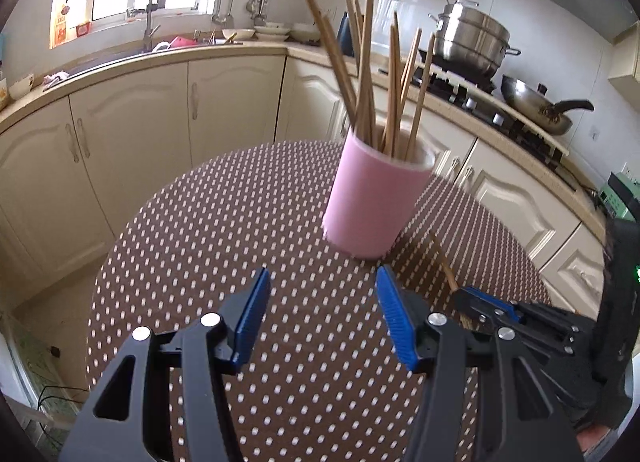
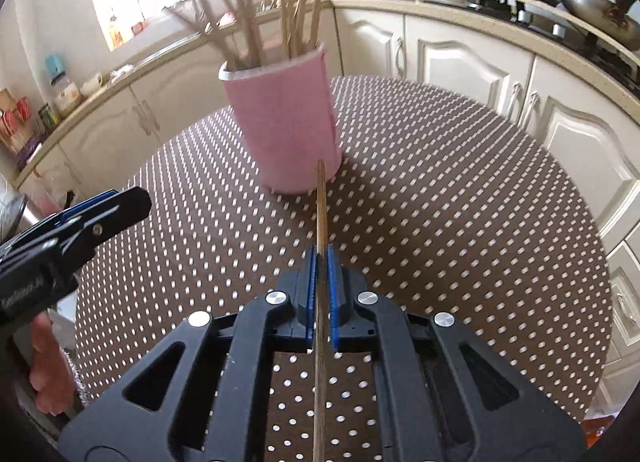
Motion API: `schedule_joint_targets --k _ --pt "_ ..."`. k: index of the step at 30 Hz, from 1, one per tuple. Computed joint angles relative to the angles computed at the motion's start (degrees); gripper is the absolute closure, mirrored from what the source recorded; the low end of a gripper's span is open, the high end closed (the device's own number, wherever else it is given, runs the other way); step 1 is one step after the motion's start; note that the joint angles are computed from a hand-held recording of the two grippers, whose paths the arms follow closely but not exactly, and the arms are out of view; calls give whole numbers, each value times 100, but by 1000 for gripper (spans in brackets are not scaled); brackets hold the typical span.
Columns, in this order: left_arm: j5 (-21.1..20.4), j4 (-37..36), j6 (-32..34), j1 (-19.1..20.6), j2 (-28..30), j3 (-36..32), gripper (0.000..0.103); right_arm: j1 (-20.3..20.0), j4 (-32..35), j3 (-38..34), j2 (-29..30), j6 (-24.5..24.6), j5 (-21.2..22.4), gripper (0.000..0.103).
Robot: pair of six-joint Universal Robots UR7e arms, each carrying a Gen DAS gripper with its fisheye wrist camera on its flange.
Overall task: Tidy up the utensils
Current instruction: 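Close the right gripper on the last wooden chopstick, then lift the chopstick upright with the right gripper over the pink cup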
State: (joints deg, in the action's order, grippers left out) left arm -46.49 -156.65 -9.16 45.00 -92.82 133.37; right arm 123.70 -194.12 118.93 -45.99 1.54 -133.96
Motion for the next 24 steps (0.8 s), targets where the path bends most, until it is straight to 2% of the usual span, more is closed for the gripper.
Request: schedule_joint_targets --k 11,19,21,23,24 --pt "-296 -594 279 102 751 -763 48 93 -758 -260 -296 -672 -260 97" --pt "-283 -835 443 181 1352 -1310 48 193 -1212 -714 -225 -1207 -349 97" --pt "-264 -826 446 234 1513 -1434 57 226 -1358 -870 -203 -1417 -343 97" --pt "-349 -638 339 341 1584 -1541 72 266 -1447 -1018 -171 -1574 -355 97" --pt "-400 -548 274 398 1633 -1599 75 281 -1511 -1134 -158 -1697 -327 97"
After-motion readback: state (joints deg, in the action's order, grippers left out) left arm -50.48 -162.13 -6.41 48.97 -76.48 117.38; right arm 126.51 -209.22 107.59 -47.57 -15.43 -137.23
